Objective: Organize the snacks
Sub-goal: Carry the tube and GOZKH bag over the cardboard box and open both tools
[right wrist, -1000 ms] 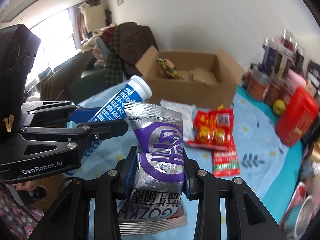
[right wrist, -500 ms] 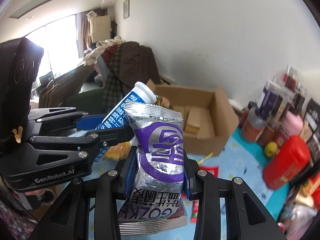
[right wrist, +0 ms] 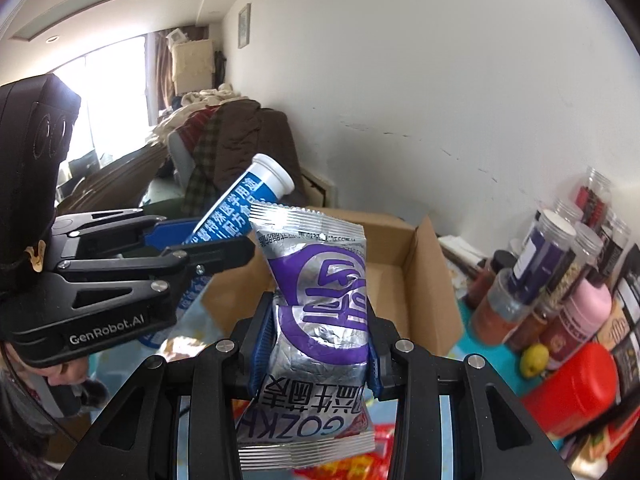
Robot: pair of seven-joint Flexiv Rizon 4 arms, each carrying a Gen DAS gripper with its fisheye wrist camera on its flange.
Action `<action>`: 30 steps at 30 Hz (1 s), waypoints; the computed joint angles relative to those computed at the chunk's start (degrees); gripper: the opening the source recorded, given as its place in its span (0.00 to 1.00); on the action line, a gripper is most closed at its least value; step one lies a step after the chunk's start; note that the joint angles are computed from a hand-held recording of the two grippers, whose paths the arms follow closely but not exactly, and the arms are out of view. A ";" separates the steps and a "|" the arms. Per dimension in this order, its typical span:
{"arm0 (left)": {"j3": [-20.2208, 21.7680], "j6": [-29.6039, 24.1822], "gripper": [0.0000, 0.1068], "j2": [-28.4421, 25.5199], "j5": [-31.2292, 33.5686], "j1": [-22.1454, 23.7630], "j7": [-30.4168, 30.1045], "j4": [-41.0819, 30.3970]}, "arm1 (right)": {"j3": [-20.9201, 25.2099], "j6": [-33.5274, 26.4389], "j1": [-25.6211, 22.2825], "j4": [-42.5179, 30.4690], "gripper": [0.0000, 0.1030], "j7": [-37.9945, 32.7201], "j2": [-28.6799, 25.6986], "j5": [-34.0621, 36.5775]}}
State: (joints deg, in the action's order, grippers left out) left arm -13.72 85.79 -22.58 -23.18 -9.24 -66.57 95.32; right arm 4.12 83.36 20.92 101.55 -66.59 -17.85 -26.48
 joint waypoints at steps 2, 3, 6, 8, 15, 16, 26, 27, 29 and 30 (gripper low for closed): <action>1.19 -1.54 0.26 -2.14 0.66 -0.54 -0.75 -3.29 | 0.69 -0.89 -0.83 -3.07 0.37 -1.50 -2.17 1.12; 1.91 -2.47 0.26 -3.34 1.06 -0.84 -1.26 -5.15 | 0.84 -1.26 -1.11 -4.36 0.37 -2.16 -3.07 1.59; 4.36 -5.03 0.26 -6.44 2.72 -1.94 -3.35 -10.16 | 1.96 -3.00 -2.19 -9.30 0.37 -4.84 -6.42 3.70; 5.47 -6.81 0.26 -8.30 3.74 -2.38 -4.66 -13.27 | 3.41 -5.23 -3.17 -13.32 0.37 -7.19 -8.94 5.82; 9.98 -13.82 0.26 -14.72 8.22 -3.87 -10.59 -24.02 | 5.47 -13.26 -4.37 -24.86 0.37 -13.38 -15.98 11.99; 10.88 -14.96 0.26 -15.77 9.19 -4.16 -11.52 -25.74 | 5.41 -14.40 -4.27 -26.29 0.37 -13.84 -16.86 12.68; 13.08 -27.36 0.26 -23.00 13.59 -3.69 -18.23 -38.27 | 4.24 -27.02 -3.01 -39.44 0.37 -18.22 -24.90 16.63; 13.19 -28.70 0.26 -23.49 13.97 -3.65 -18.77 -39.23 | 4.25 -28.40 -3.02 -40.70 0.37 -18.61 -25.56 17.03; 13.81 -31.77 0.26 -24.61 14.90 -3.77 -20.44 -41.40 | 4.05 -30.60 -2.88 -42.53 0.37 -19.10 -26.69 17.72; 13.81 -33.05 0.26 -25.05 15.26 -3.70 -20.86 -42.28 | 3.79 -31.56 -2.73 -43.22 0.37 -19.06 -27.18 17.94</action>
